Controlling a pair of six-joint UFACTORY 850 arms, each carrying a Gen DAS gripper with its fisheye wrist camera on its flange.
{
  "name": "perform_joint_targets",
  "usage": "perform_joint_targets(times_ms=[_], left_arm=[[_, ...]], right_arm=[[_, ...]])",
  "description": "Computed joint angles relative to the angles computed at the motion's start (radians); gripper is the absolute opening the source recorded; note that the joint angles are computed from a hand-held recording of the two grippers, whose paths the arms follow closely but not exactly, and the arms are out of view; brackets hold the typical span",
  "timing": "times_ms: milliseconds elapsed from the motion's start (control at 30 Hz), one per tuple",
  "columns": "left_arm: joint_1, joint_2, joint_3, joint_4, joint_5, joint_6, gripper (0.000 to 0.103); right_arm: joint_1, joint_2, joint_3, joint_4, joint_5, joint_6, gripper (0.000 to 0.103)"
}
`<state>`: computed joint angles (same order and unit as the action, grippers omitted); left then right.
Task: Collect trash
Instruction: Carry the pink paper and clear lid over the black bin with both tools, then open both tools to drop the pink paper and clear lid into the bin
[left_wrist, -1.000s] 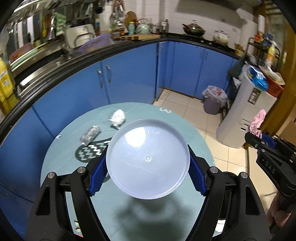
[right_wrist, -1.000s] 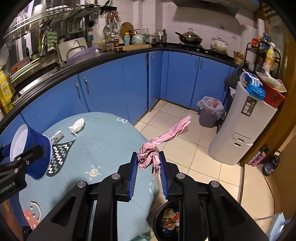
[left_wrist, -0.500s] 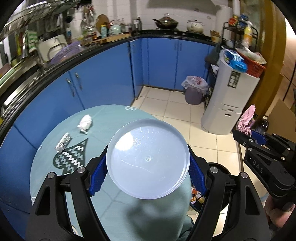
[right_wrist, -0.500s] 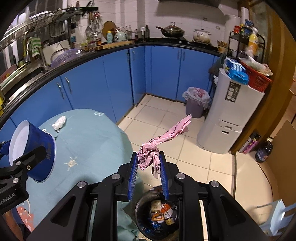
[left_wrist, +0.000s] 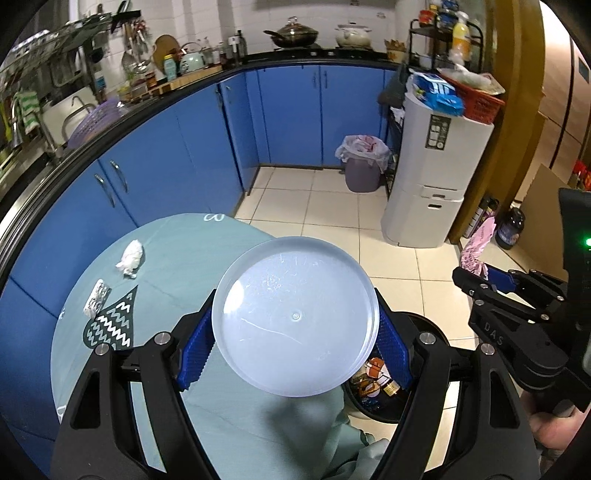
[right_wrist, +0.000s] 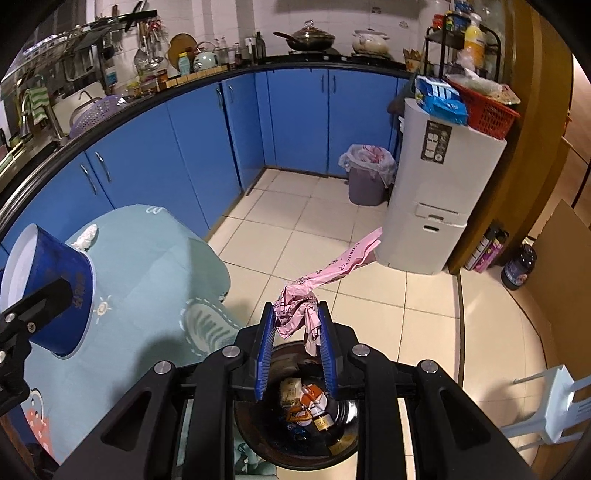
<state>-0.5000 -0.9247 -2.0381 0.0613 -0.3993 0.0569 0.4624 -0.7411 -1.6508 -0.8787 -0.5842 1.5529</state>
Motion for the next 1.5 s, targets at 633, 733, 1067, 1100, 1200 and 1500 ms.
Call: perform_joint_targets(times_ms=[633,733,1067,1100,1200,1500], left_arm=[[-0.057,-0.073,-0.116,-0.011,-0.085,0.044,0.076],[-0.065,-0.09,-0.146,-0.057,-0.113,0.092,0.076],[-0.095,-0.087,-0.14,-0.101,-0.072,0.157,0.097],[-0.097,-0.085,-0.136,-0.076,-0.066,0.136,0.097],[-0.095,-0.093,-0.147,-0.036,-0.075,0.088,0.097],[-0.017,-0.141,-0.233,0.115,-0.134,-0.161,0.097]], right_arm=[[-0.043,0.08,0.165,-0.116,-0.034,0.204,0.083],[-0.052,0.098,0.195,-0.133,-0.031,0.244,0.083],[-0.071,0.127,0.253,-0.157,-0.019,0.309,0.083],[-0.072,0.128,0.255,-0.159,-0.015,0.313,0.083],[-0.07,0.124,0.249,-0.169,0.0,0.318,0.083],[-0.042,0.032,0.088,-0.164,0.06,0.218,0.083]])
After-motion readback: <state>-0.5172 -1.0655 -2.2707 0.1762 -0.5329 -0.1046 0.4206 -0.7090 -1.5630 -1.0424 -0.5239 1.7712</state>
